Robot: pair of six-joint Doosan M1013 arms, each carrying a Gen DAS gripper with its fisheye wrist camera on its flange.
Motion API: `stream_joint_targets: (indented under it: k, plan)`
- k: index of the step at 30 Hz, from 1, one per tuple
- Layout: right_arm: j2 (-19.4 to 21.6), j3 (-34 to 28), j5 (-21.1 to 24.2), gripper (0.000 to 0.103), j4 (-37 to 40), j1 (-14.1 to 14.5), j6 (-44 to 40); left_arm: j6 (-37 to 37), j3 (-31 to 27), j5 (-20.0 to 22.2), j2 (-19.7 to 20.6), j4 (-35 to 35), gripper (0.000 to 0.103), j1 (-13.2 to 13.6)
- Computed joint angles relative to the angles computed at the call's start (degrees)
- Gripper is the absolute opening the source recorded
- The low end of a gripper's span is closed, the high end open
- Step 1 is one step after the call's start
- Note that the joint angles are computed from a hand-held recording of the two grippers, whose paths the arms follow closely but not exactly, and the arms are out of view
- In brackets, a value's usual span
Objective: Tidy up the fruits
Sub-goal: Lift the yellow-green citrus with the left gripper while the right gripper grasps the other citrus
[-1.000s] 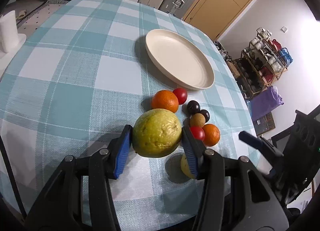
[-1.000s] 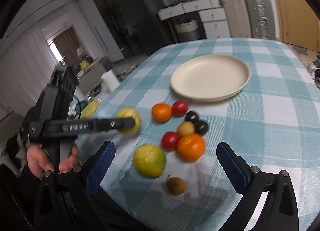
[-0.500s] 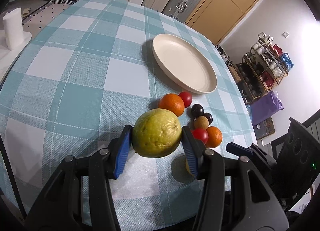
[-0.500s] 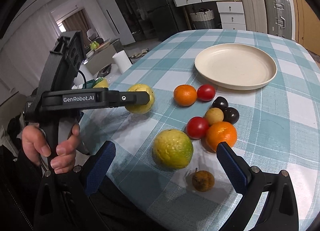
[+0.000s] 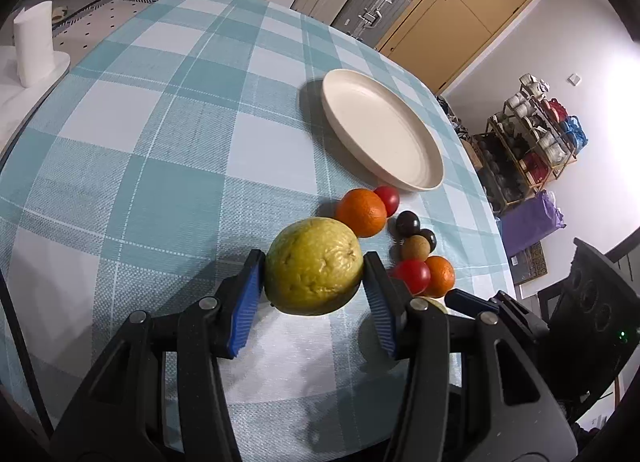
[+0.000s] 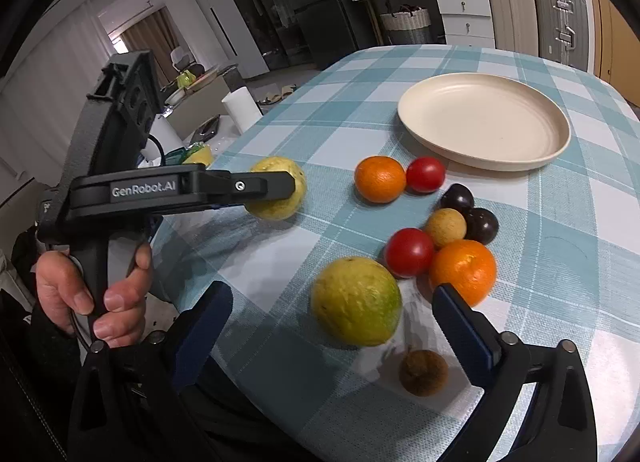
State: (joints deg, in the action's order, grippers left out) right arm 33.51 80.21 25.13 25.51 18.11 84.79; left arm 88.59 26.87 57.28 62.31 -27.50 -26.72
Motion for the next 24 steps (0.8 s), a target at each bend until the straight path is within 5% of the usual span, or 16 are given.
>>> stream_joint_targets:
  k: [10,13,24]
  plan:
    - [1.98,-3.89,5.83,0.072,-17.02,1.25,12.58,0.20,1.16,-1.28,-0.23,-0.38,0.047,0.42]
    - [2.82,-5.21,8.73,0.052,-20.63,1.54,14.33,0.44,1.51,-1.45,-0.32,-0.73,0.047,0.51]
    - [1.52,-2.84,3.69,0.051,-16.90,1.16,11.90,1.34,1.36,-1.64,-0.34,-0.76,0.047,0.28]
